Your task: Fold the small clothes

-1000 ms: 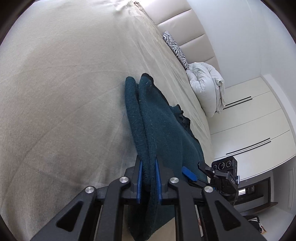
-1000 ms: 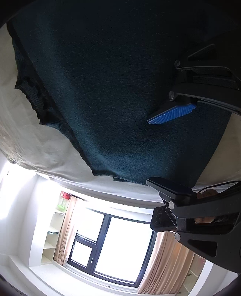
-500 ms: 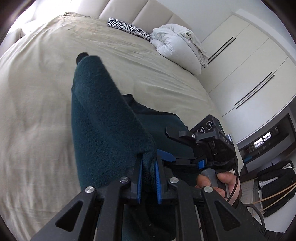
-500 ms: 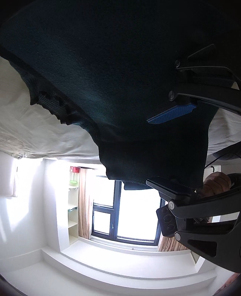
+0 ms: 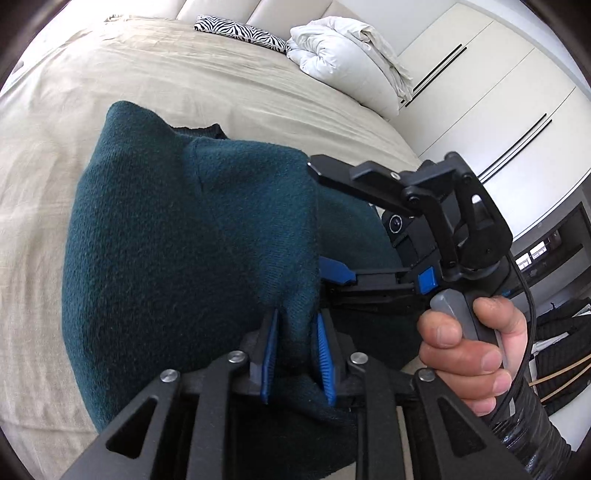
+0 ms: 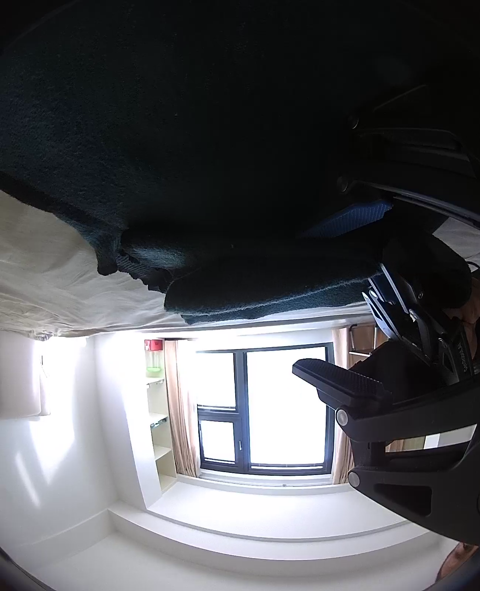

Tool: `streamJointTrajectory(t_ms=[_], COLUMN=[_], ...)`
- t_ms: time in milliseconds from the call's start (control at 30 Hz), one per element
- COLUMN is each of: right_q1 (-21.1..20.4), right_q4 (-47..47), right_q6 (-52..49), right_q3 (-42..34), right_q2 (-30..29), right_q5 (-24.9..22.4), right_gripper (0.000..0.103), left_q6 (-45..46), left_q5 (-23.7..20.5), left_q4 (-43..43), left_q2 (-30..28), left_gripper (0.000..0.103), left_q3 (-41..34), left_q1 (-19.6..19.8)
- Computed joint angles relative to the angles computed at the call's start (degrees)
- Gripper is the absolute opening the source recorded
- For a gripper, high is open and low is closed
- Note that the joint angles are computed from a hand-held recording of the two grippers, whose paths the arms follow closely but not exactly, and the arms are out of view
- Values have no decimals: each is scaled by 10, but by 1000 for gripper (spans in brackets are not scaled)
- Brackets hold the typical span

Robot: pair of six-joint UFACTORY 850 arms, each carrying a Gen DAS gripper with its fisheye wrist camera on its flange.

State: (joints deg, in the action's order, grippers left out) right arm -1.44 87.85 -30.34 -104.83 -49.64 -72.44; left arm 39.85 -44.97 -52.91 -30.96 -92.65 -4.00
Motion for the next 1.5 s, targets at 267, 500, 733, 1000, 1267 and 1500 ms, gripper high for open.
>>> streamJointTrajectory(t_ms=[267, 500, 733, 1000, 1267, 1500], right_q1=[25, 35, 30, -4, -28, -10], right_q4=[-112, -219, -307, -422, -528, -587], right_q6=[66, 108, 132, 146, 181, 211], right_q3=[-50, -83, -110, -116, -132, -215], right_q2=[-3, -5, 6, 37, 51, 16], right_q5=[37, 68, 78, 85, 76, 54], right_gripper=[41, 11, 10, 9, 9, 9], left_q6=[102, 123, 132, 104, 89, 62], left_q5=[14, 20, 19, 19, 37, 44], left_q4=[-74, -100, -116, -104, -70, -49], left_q2=[85, 121, 115, 80, 56, 25], left_gripper=[51, 54, 54, 55, 55, 54], left_q3=[103, 144, 130, 83, 40, -6], left_q1=[21, 48, 54, 33, 6, -11])
